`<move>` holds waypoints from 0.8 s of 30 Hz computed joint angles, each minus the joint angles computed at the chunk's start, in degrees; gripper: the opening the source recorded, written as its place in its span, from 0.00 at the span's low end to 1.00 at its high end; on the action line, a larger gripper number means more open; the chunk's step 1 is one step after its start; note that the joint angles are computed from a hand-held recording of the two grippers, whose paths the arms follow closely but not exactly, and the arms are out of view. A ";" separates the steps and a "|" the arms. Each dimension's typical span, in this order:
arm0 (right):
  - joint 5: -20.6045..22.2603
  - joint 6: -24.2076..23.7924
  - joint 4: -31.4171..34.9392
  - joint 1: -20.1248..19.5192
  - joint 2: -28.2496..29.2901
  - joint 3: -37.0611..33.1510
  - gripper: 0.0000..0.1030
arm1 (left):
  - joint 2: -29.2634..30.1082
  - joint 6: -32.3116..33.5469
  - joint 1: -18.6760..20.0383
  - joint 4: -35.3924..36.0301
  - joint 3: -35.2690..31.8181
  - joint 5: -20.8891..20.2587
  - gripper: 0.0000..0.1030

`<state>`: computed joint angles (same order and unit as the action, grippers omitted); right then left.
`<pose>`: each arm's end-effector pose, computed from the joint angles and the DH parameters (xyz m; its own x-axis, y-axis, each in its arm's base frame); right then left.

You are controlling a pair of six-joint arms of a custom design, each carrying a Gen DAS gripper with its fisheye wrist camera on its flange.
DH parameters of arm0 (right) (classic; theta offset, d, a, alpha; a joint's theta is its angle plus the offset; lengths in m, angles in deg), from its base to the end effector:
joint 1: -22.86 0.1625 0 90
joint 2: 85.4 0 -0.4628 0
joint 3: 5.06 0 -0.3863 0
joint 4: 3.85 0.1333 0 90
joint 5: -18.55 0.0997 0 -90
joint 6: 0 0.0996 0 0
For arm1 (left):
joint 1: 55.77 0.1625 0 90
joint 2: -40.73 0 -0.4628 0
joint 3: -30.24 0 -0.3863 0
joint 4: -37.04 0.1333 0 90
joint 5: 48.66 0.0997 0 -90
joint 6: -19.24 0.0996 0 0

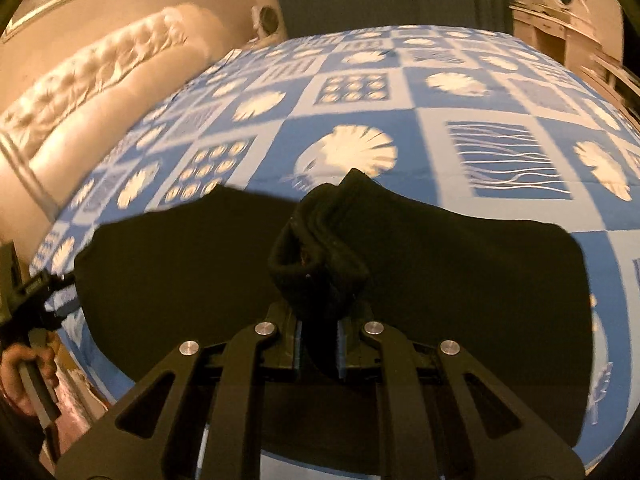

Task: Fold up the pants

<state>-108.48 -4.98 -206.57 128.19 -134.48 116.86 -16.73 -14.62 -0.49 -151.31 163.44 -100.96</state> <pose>0.2147 -0.5058 0.1460 -0.8511 0.0965 0.5161 -0.2778 0.7513 -0.5986 -0.1060 -0.4940 0.1438 -0.9442 -0.2090 -0.2546 -0.0003 0.7735 -0.6338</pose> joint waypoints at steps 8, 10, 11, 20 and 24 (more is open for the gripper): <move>-2.18 -2.29 0.91 1.31 3.28 -1.97 0.11 | 0.62 1.01 0.71 -1.32 0.19 -0.53 0.82; -2.52 -2.52 1.05 1.34 3.60 -2.06 0.11 | 0.72 1.19 0.73 -1.47 0.24 -0.51 0.82; -2.61 -2.47 1.25 1.31 3.74 -2.04 0.11 | 0.77 1.25 0.79 -1.54 0.24 -0.56 0.82; -3.17 -2.54 1.63 1.13 4.74 -1.72 0.12 | 0.99 1.34 1.62 -3.29 0.73 -1.80 0.82; -3.22 -2.55 1.39 1.12 5.25 -1.28 0.13 | 0.66 0.59 2.47 -9.64 2.34 -3.73 0.82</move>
